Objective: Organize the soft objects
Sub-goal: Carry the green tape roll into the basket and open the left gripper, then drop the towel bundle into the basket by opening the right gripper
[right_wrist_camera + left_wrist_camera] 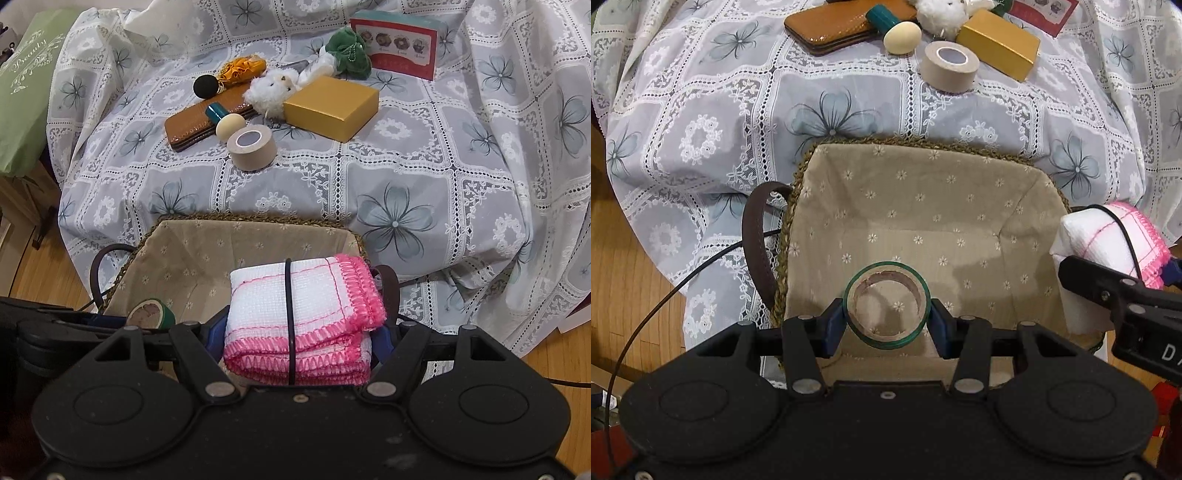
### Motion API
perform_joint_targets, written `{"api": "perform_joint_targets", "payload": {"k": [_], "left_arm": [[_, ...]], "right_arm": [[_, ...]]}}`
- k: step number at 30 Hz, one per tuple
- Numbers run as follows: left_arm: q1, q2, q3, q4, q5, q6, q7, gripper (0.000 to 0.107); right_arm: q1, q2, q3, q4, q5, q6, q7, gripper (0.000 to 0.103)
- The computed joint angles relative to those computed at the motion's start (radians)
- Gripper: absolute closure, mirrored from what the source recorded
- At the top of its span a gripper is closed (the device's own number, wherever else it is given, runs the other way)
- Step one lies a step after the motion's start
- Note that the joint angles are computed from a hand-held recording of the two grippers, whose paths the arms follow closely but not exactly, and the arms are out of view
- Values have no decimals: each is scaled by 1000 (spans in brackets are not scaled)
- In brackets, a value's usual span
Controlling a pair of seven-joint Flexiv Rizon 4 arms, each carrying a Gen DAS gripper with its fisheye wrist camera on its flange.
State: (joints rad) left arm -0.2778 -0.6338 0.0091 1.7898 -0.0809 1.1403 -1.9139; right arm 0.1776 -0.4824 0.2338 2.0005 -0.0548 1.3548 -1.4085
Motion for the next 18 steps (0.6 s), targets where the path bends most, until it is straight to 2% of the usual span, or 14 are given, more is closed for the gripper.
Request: {"api": "perform_joint_targets", "payload": {"k": [4, 8, 18], "left_arm": [[-9, 1, 12, 0, 17, 4, -5, 59], [-10, 4, 15, 7, 25, 22, -10, 47], [-9, 2, 18, 6, 28, 24, -14, 47]], "right_arm": [[3, 0, -4, -2, -1, -6, 2, 32], [0, -2, -1, -9, 0, -16, -1, 32], [-6, -6, 15, -24, 19, -40, -21, 31]]}}
